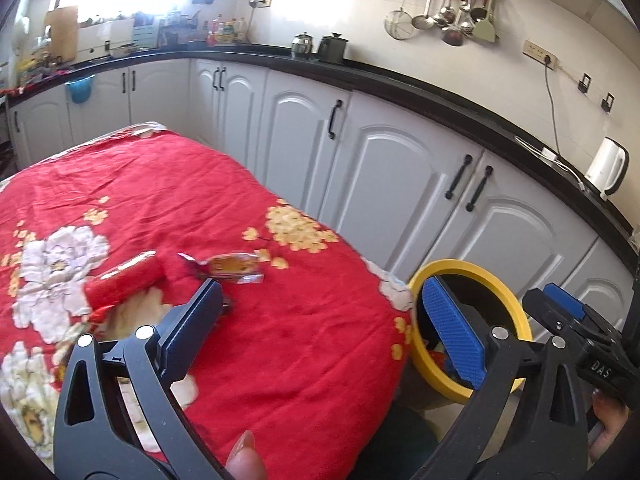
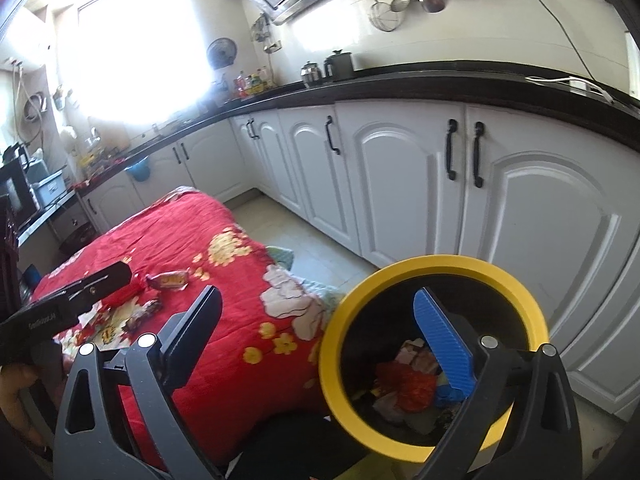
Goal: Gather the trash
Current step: 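Move both tools back toward the remaining trash on the table, then grasp the red candy bar with the left gripper while the right gripper grasps the dark chocolate bar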
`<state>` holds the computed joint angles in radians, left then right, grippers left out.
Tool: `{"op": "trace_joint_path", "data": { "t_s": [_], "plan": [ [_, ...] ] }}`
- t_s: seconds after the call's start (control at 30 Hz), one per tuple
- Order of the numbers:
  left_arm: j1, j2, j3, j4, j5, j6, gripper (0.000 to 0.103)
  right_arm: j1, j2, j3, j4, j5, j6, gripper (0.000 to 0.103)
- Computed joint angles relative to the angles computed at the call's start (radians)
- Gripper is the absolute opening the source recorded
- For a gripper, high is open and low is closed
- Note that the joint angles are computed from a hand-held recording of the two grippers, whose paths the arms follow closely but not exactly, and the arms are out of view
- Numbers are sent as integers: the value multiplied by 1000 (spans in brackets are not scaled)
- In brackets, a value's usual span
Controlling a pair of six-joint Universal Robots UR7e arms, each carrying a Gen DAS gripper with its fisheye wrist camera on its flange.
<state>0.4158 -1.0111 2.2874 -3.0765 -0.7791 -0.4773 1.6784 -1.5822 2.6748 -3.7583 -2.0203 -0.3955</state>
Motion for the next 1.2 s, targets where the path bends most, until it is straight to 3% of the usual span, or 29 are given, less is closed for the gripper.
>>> {"op": "trace_joint_path", "data": {
  "t_s": [0.63, 1.2],
  "plan": [
    [23, -154, 82, 123, 104, 8, 92, 160, 202, -67, -14, -60, 25, 95],
    [103, -308, 146, 225, 140, -21, 92, 222, 386, -178, 69, -52, 45, 95]
  ]
}}
